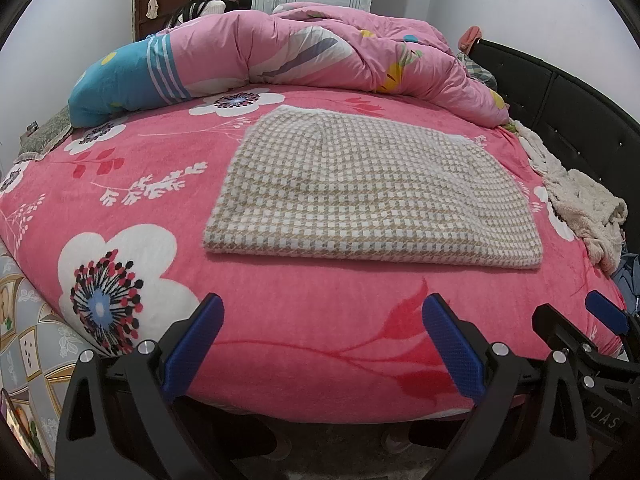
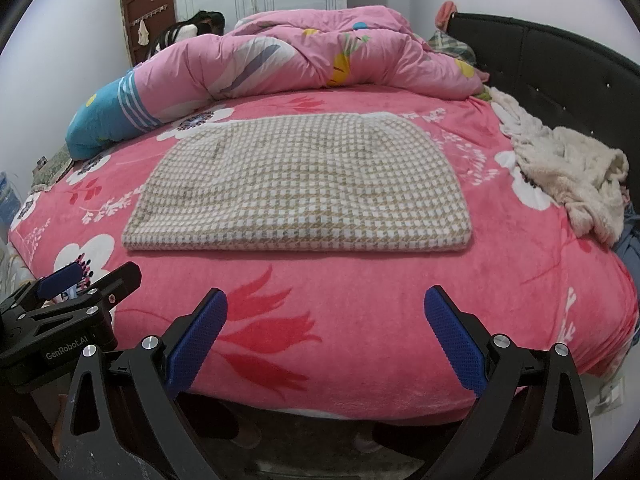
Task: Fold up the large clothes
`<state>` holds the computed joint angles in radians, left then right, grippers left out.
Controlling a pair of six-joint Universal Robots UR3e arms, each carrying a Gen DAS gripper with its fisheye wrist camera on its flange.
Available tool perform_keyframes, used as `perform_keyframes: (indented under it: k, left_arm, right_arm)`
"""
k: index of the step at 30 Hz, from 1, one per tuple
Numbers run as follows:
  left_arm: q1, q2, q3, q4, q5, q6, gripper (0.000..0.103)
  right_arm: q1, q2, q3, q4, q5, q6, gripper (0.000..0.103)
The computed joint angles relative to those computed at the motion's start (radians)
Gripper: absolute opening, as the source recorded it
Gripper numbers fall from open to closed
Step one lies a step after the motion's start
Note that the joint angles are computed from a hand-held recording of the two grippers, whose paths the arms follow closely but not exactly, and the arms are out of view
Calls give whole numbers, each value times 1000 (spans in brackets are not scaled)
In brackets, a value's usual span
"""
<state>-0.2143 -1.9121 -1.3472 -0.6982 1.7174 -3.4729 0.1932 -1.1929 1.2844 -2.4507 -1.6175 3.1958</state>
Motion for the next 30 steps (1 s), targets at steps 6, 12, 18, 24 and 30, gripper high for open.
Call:
perform_keyframes:
  k: [6, 12, 18, 24, 30]
  left_arm:
    - [-1, -1, 2, -2, 0, -2, 98]
    - [-3, -5, 8, -3, 4, -3, 98]
    - [-6, -7, 9, -2, 9, -8, 98]
    - [-6, -7, 12, -4, 9, -7, 98]
    - [-6, -10, 18, -10, 7, -9, 98]
  right_arm:
    - [1, 2, -1, -1, -2, 1, 95]
    - [3, 2, -3, 0, -3, 3, 95]
    - [1, 1, 1, -4, 0, 0, 95]
    - [4, 3, -2, -2, -4, 5, 95]
    - [3, 2, -1, -2, -2, 3, 95]
